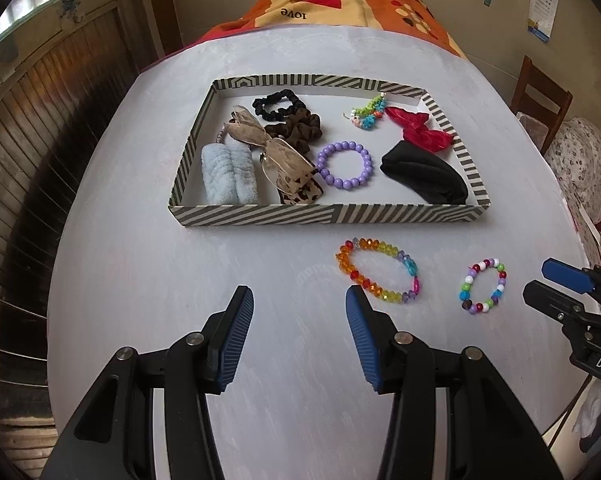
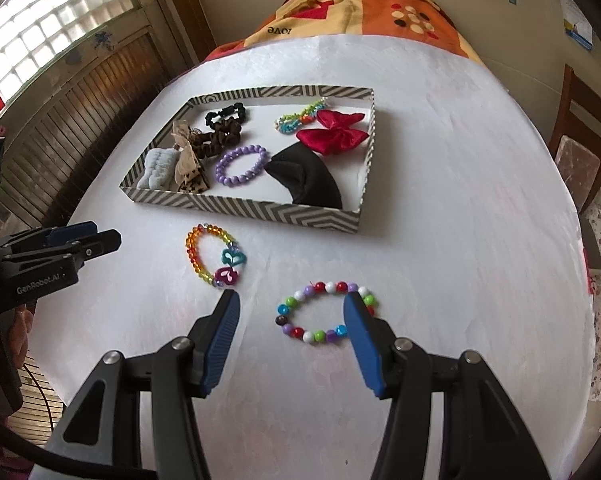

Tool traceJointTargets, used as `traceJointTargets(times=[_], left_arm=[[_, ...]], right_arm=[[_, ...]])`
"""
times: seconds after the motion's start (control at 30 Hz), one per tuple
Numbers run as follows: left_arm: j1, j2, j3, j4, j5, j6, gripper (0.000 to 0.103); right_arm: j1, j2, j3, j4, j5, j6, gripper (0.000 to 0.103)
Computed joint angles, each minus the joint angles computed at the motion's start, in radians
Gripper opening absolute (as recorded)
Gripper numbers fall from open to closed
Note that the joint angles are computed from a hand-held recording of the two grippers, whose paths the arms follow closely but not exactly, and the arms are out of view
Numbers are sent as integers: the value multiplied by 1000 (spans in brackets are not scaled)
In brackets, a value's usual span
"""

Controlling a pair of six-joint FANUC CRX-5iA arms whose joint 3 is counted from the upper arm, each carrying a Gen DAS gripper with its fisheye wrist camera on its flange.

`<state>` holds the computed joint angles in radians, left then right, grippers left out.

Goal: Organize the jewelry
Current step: 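Withdraw both open tools toward the two remaining bead bracelets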

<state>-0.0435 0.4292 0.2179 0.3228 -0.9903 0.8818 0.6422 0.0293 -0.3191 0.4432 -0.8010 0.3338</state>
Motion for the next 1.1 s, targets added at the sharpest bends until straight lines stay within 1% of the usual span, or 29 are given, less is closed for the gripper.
traceJointTargets(times=[0.13,0.23,0.4,0.47,0.53,0.6,0.77,0.93,1.03,1.1], left_arm=[[0,-3,-9,5,-5,-9,40],[-1,8,-2,10,-24,-8,40],[8,50,33,35,-93,13,40],[13,80,66,41,-140,42,40],[16,95,80,48,-156,61,40],[15,111,96,51,-168,81,40],[7,154,137,75,-205,108,40],[-28,213,212,35,-233,167,40],[-49,229,240,-3,-222,199,40],[-61,243,260,-19,-219,214,40]], right_arm=[[1,-4,-7,-3,-5,-5,57],[-3,-6,-13,-10,-8,-5,57],[-15,0,-27,-38,-19,11,57],[-21,6,-37,-43,-21,18,57],[-31,16,-41,-58,-22,41,57],[-39,21,-58,-37,-12,35,57],[-78,54,-43,-57,-2,84,56],[-94,102,-7,-57,-14,144,56],[-99,116,-1,-50,-13,161,56],[-103,114,-8,-50,6,167,56]])
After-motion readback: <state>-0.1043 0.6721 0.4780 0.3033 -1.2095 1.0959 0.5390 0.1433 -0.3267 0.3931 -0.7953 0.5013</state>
